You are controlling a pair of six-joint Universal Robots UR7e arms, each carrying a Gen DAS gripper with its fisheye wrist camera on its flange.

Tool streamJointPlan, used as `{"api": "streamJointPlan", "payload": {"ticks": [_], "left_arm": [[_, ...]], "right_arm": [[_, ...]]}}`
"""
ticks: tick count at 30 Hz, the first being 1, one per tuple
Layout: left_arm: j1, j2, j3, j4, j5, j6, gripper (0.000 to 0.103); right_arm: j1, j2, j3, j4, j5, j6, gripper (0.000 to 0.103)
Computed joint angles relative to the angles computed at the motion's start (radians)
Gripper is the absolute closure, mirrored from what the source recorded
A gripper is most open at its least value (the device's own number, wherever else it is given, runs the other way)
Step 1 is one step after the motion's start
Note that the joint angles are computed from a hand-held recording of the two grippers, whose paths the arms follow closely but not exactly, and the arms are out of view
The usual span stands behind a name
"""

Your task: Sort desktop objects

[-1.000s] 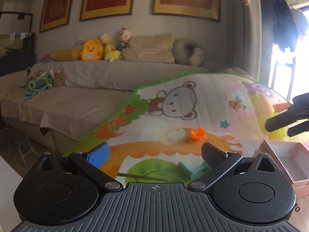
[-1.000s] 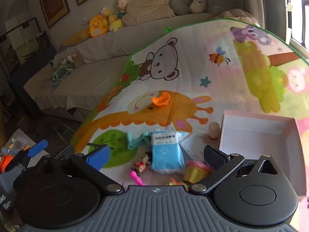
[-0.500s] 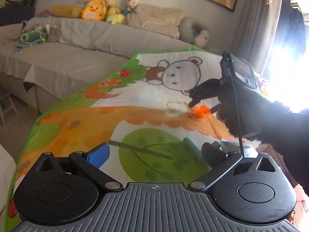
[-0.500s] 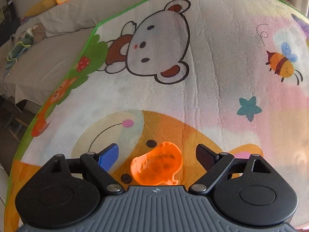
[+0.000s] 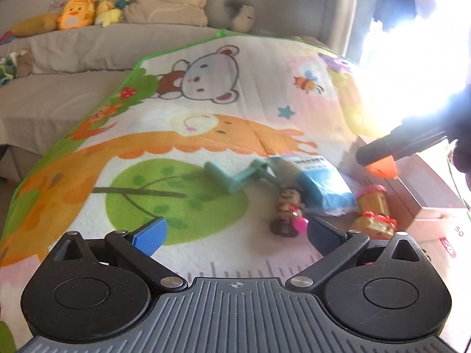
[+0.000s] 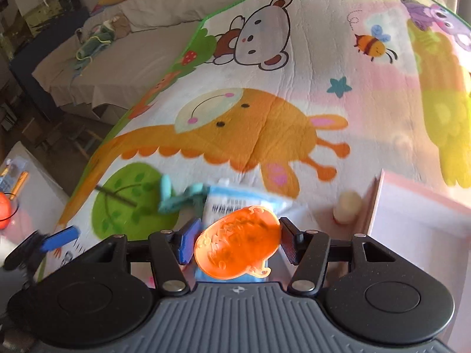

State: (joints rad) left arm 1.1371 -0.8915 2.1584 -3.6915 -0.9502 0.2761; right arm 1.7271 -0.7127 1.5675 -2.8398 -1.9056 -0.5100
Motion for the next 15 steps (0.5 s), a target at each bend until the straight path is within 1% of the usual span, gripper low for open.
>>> {"api": "streamJointPlan", "payload": {"ticks": [1,3,6,8,9,10,11,13,15], "left_arm": [[-0.010,0.003,0.007,0.008,-0.010,-0.002,0.000],[-0.032,0.007,0.020,0.027,-0.030,-0.015,0.000],[-0.067,0.021,0.037,0.044,-0.051,-0.021,0.000],[-0.092,0.049,0.039,0.047,-0.045,-0.016,0.000],[-0.103,0.065,0.038,0.051,-0.037,-0.016,0.000],[-0.110,0.079,0.036,0.054,-0.031,-0.016,0.000],[-0.118,0.093,0.037,0.055,-0.027,-0.016,0.000],[-0.125,0.116,0.034,0.057,-0.029,-0.011,0.000],[-0.130,0.132,0.036,0.043,-0.041,0.013,0.000]], "right_arm": [[-0.013,-0.055,0.080,-0.038,0.025,-0.004,0.046],[-0.034,-0.123,0.189,-0.109,0.044,-0.020,0.046],[-0.063,-0.187,0.295,-0.162,0.014,-0.034,0.045],[-0.068,-0.195,0.322,-0.217,-0.013,-0.057,0.043],[-0.069,-0.194,0.329,-0.257,-0.005,-0.074,0.041],[-0.070,-0.189,0.328,-0.297,0.016,-0.095,0.036],[-0.066,-0.180,0.315,-0.321,0.031,-0.113,0.034],[-0.050,-0.139,0.253,-0.332,0.031,-0.126,0.034],[-0.027,-0.057,0.123,-0.295,-0.003,-0.134,0.037]]}}
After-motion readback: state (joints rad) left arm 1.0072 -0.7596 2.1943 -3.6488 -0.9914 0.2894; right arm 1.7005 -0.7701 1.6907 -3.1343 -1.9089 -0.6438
